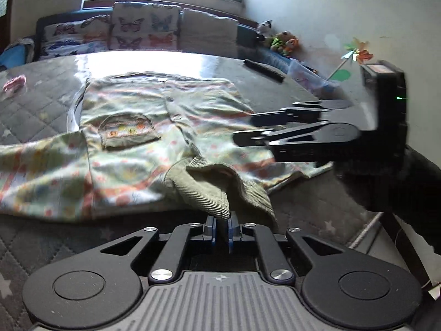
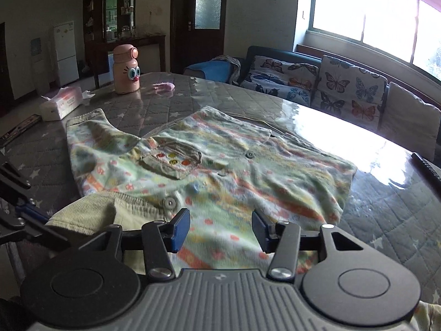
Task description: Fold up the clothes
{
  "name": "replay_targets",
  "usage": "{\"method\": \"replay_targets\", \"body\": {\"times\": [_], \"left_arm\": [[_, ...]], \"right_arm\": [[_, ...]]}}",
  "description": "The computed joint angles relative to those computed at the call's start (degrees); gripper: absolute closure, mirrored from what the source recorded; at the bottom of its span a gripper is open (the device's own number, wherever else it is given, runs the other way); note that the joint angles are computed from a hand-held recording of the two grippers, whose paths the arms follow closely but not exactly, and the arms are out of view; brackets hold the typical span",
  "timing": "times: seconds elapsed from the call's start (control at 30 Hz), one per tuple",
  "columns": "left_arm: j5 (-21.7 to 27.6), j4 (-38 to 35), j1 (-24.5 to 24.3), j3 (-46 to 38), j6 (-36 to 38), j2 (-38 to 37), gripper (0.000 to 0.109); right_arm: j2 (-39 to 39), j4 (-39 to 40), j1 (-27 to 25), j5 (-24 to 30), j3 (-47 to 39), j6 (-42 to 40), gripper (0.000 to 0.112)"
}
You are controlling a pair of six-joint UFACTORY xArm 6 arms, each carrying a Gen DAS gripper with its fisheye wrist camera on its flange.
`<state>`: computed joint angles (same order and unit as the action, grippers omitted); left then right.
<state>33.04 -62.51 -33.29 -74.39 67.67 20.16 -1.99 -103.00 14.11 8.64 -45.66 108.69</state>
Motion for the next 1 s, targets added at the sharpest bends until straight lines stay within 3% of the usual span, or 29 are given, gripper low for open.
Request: {"method": "replay_targets", "body": {"times": [0.13, 0.2, 0.43, 0.57, 0.73, 0.87, 1.0], "left_arm": [[0.51, 5.13, 0.07, 0.17, -1.94, 0.28, 0.096], [0.89, 5.43, 0.36, 0.99, 0.22, -0.7, 0.088], [-5.04, -1.45, 1.63, -0.62, 7.1, -1.2, 0.085], [-9.93, -3.3, 0.19, -7.5, 4.8, 4.97, 0.087], [-10.68, -3.34, -1.66, -15.03, 3.27, 12.53, 0.087], [-11.38, 1.89, -2.36, -16.19, -0.25, 15.37, 0.086], [-12.4, -2.38, -2.55, -13.71, 5.91, 14.08, 0.082]], "right_arm": [[5.39, -4.36, -0.11, -3.52, -4.17, 4.61, 0.062], [7.21, -4.73, 0.17, -4.77, -5.25, 4.44, 0.062], [5.67, -0.69, 2.35, -3.44, -2.9, -3.54, 0.062], [4.16, -4.46, 2.87, -2.27, -2.48, 2.16, 0.062], [4.15, -5.01, 3.27, -4.19, -1.08, 5.33, 0.062], [1.02, -10.06, 3.59, -4.64, 1.05, 13.23, 0.062], [-1.38, -9.23, 3.4, -3.13, 3.73, 15.35, 0.061]]}}
